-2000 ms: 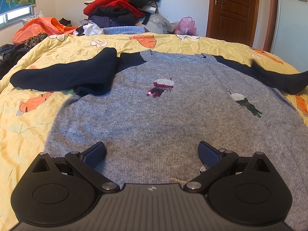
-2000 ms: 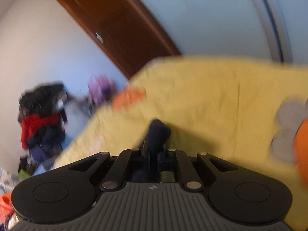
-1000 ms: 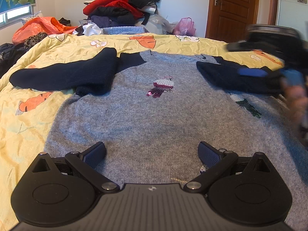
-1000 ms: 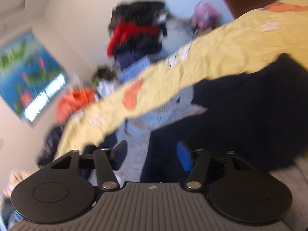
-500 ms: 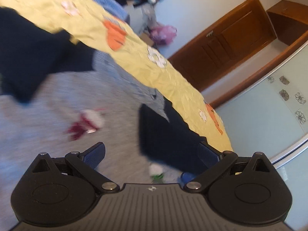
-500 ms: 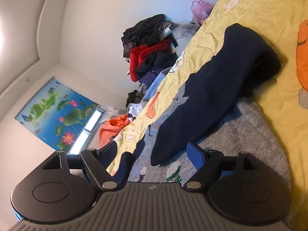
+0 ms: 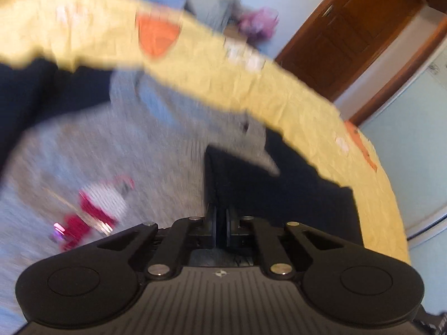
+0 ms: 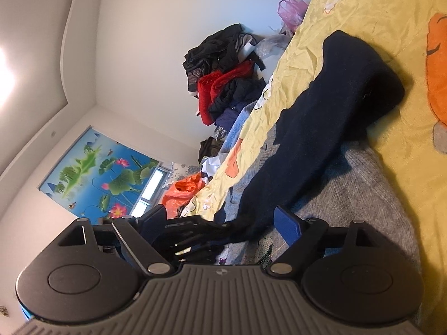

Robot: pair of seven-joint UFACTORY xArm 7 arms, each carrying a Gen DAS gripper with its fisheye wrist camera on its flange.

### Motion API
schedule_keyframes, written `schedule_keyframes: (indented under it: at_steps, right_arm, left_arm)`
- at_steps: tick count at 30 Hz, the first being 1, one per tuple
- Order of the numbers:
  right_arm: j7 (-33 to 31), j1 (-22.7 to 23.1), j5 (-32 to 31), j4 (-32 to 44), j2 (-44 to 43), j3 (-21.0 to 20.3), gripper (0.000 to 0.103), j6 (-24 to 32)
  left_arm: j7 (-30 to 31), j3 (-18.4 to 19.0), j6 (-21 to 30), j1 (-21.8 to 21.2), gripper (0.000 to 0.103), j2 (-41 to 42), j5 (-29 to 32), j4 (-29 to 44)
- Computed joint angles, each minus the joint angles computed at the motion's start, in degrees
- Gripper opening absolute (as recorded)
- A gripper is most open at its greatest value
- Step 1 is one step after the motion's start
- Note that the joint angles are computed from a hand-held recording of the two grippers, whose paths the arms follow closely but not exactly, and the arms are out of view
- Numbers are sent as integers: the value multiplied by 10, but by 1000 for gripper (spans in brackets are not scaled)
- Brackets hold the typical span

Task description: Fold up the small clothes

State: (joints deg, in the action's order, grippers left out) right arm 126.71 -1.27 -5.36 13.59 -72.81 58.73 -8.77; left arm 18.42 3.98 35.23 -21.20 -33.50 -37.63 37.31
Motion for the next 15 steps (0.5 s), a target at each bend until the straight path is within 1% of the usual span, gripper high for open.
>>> schedule_keyframes:
  at_steps: [2,4,6,8,10,11,12,13,14,15]
  right_arm:
    - [0,0,0,-1,0,0,82,-2]
    - [0,1,-1,0,0,0,83,0]
    - [-5,1,-4,0,3,-3,83,-1]
    - [-13,1,-8,2,7,-7,84,0]
    - [-20,2,-10,4,10,-9,84,2]
    - [-24,3,-11,4,12,-10,85,2]
    - [-27,3,-11,5,14,-11,85,2]
    - [-31,3,-12,6,16,-13,85,2]
    - [-37,6,-14,7,20,-17,85,6]
    - [-46,16,-17,13,24,-25,86,28]
  left_arm:
    - [27,16,-15,0,6,-45,-5,-16]
    - [31,21,-28,17,6,-69,15,-24]
    - [31,24,-39,44,6,-73,49,-35]
    - [11,25,-42,79,6,-63,83,-45]
    - [6,29,-51,97,6,-45,108,-59]
    - [11,38,-64,93,5,-46,111,-74]
    - [40,51,-100,76,6,-61,92,-99]
    - [59,53,-138,63,6,-75,90,-123]
    - [72,50,-188,50,5,-91,89,-155]
    - [76,30,-216,56,6,-101,91,-174]
